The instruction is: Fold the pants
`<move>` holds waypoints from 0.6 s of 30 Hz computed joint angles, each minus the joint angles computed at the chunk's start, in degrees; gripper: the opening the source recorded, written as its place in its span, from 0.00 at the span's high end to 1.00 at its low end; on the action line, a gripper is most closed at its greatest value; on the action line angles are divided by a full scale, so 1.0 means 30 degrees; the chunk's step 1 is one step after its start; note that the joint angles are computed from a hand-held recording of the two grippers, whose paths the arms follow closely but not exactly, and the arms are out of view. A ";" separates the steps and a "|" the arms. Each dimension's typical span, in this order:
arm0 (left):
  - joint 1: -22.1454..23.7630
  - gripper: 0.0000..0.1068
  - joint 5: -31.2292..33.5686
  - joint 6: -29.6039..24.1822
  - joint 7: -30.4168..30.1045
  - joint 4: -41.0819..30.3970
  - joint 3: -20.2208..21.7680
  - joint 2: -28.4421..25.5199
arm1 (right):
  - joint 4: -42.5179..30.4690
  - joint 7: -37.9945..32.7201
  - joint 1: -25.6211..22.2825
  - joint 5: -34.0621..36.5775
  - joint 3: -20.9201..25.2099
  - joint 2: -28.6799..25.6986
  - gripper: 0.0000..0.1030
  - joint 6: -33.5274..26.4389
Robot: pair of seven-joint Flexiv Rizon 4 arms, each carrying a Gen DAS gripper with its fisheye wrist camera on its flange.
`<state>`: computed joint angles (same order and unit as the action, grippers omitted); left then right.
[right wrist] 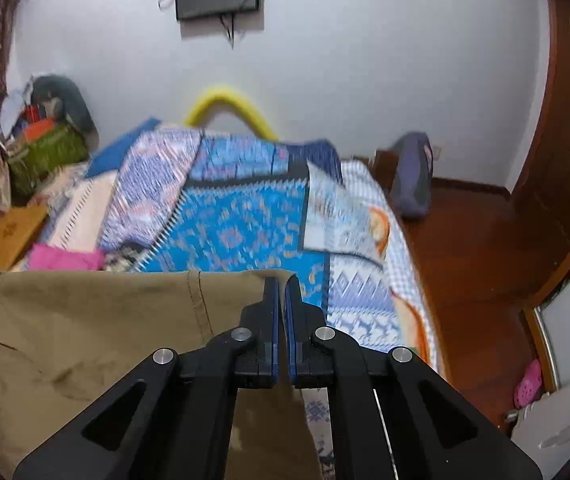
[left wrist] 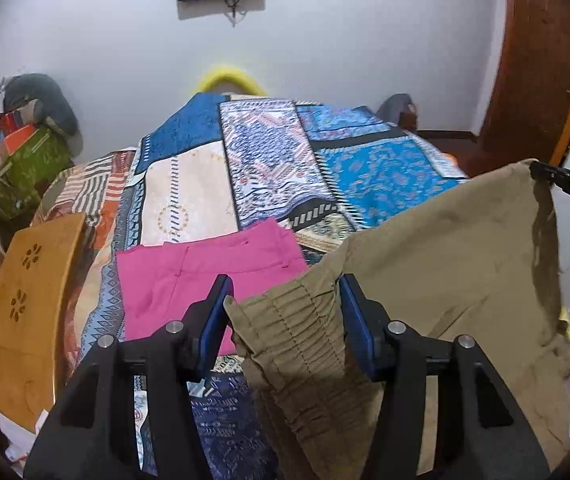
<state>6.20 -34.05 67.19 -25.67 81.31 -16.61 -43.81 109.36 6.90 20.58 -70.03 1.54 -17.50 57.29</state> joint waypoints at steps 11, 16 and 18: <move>0.2271 0.51 -0.4603 0.1326 0.5157 0.6115 -0.2300 0.4772 | 0.2719 0.1943 0.0203 -0.1208 0.2015 0.3680 0.98 -0.1273; 0.2569 0.51 -0.7420 0.0809 0.7952 0.8504 -0.2128 0.6989 | 0.3884 0.3624 0.0383 -0.1648 0.3029 0.4991 0.98 -0.1708; 0.2522 0.51 -0.8365 0.0481 0.8886 0.9295 -0.1838 0.7714 | 0.4210 0.3746 0.0542 -0.1356 0.3416 0.5349 0.98 -0.2059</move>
